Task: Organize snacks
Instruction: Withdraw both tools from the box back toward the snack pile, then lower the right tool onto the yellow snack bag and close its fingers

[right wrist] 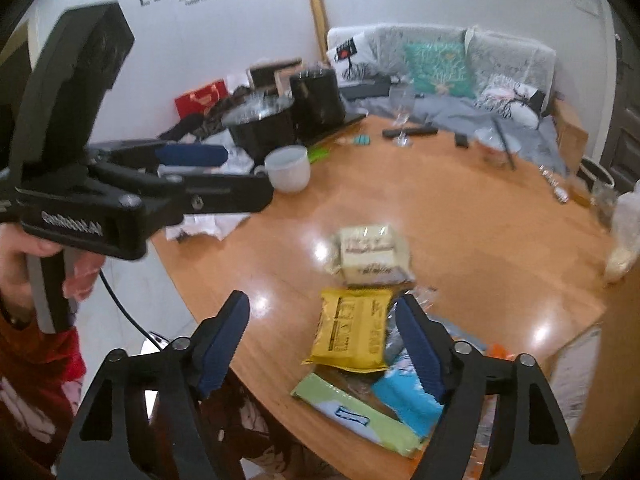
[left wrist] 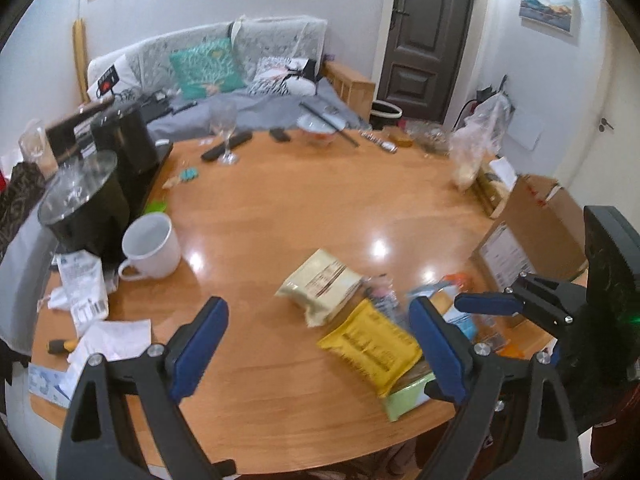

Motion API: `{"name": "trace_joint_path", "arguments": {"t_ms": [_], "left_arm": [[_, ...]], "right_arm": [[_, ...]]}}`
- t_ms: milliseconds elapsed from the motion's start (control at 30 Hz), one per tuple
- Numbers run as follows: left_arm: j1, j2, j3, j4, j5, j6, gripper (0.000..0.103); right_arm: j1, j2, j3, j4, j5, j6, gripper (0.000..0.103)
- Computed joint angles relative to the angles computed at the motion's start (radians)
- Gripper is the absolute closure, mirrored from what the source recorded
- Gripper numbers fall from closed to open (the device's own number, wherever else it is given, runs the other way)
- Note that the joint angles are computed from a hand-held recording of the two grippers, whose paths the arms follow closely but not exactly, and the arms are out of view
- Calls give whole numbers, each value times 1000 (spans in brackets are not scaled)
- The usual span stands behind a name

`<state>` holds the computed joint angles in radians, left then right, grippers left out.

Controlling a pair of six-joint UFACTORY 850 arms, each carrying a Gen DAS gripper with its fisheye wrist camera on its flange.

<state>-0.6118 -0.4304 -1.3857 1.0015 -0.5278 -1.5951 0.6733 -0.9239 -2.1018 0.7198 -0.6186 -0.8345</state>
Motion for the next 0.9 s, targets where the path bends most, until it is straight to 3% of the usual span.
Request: {"name": "trace_joint_path", "arguments": {"t_ms": [233,700,900], "left_arm": [[33,-11,61,26,94,-49,13],[59,-37,88,-4,165,-49,13],[61,-51,75,-33,159,-15,13]], "right_arm": [[31,-97,-80,-139,35,115,13],[72,-311,-375,-395,-62,305,12],[77,-337,-416,-451,-56,335,14]]}}
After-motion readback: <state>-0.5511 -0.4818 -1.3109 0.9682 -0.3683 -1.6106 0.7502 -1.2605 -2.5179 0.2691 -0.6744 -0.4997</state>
